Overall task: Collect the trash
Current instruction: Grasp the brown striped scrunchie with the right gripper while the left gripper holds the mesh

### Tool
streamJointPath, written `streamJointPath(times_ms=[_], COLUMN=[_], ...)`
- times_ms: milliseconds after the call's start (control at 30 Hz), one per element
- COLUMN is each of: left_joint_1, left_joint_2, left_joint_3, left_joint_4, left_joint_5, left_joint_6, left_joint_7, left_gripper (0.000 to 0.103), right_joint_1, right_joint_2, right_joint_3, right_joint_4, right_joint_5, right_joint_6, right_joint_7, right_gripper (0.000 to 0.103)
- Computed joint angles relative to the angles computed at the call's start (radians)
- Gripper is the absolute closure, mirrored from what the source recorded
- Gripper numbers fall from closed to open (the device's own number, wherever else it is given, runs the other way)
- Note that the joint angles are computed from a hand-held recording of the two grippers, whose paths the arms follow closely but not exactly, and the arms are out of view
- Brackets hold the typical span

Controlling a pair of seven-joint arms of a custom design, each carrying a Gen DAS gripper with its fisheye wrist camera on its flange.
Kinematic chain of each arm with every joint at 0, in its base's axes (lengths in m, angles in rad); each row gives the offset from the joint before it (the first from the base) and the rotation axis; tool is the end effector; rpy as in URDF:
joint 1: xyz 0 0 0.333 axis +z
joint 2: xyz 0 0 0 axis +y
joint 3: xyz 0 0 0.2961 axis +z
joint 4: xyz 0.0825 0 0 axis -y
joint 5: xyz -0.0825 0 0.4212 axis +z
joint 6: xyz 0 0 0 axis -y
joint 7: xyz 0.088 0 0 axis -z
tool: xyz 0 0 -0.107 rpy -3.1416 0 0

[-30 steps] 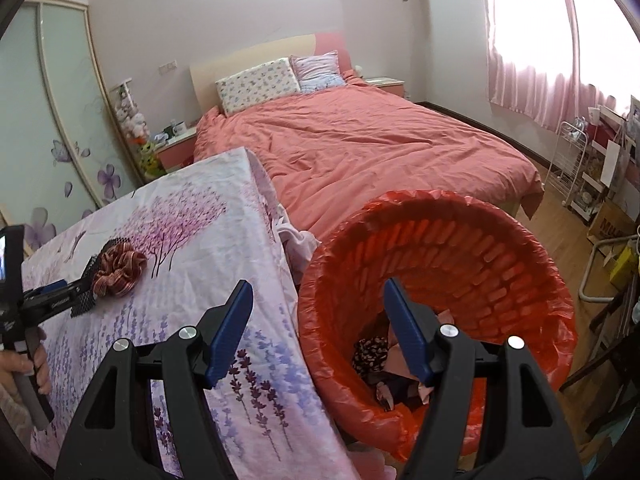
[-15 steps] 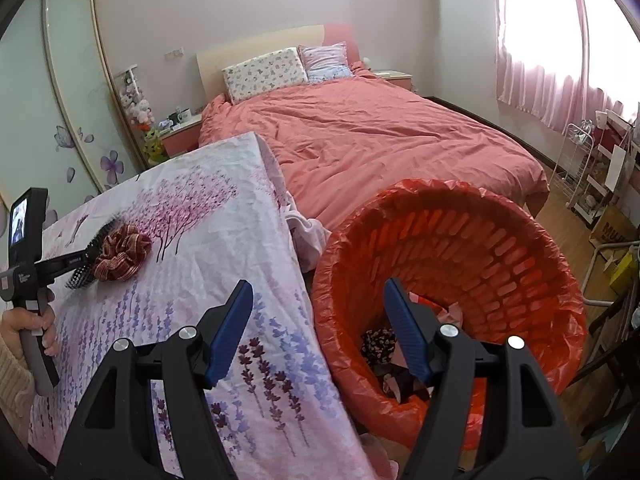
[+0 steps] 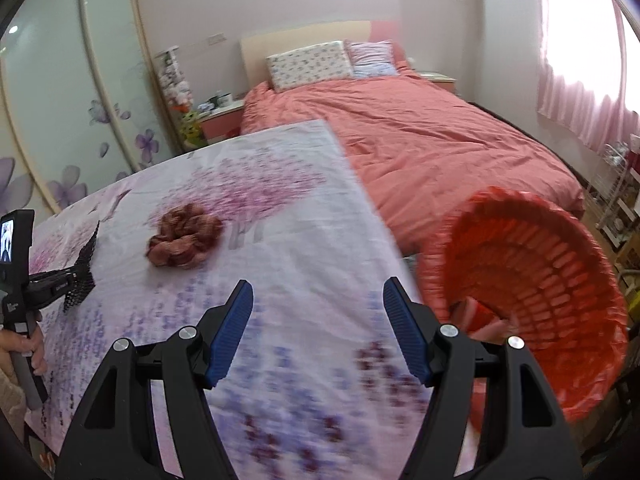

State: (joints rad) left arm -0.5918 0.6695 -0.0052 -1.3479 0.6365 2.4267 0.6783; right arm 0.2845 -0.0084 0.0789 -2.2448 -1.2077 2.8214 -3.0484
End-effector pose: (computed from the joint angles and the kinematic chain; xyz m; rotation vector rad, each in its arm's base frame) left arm 0.6531 -0.4402 0.3440 -1.7249 1.9162 -0.4969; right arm 0.5207 0.2479 0.3686 -1.5001 1.9021 -0.7007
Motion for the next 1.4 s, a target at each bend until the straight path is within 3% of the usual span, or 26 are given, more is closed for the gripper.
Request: streamJointPath(times_ms=[167, 433, 733, 933, 1033, 1100, 1300, 1400], left_joint_1=[-0.03, 0.038, 0.026, 0.027, 0.023, 0.024, 0.02, 0.02], left_joint_2=[-0.016, -0.061, -0.062, -0.063, -0.061, -0.061, -0.06, -0.059], left_joint_3=[0.029, 0.0, 0.017, 0.017, 0.02, 0.02, 0.022, 0.022], left_joint_4=[-0.039, -0.13, -0.135, -0.136, -0.133, -0.133, -0.132, -0.13], left_joint_5=[0.067, -0.01, -0.027, -0.03, -0.029, -0.029, -0.026, -0.024], left_joint_6=[0.032, 0.181, 0.19, 0.193, 0.188, 0.188, 0.185, 0.182], left_joint_7=[-0.073, -0.095, -0.089, -0.087, -0.087, -0.088, -0.089, -0.09], left_gripper=[0.093, 0.09, 0.09, 0.09, 0.09, 0.09, 0.09, 0.09], right_joint_1=[0.055, 0.165, 0.253, 0.249, 0.243, 0.231, 0.256, 0.301], right_joint_2=[0.117, 0.278, 0.402, 0.463, 0.463, 0.45, 0.425, 0.422], right_joint_3=[0.011, -0.038, -0.091, -0.081, -0.089, -0.096, -0.137, -0.184], right_joint_4=[0.136, 0.324, 0.488, 0.566, 0.554, 0.52, 0.476, 0.487], right_joint_5=[-0.017, 0.066, 0.119, 0.295, 0.362, 0.394, 0.338, 0.203], right_joint_6=[-0.052, -0.121, -0.219, -0.271, -0.254, -0.194, -0.12, -0.105], right_joint_7=[0.011, -0.021, -0.037, -0.205, -0.223, -0.206, -0.109, 0.005], right_gripper=[0.035, 0.032, 0.032, 0.032, 0.032, 0.032, 0.035, 0.035])
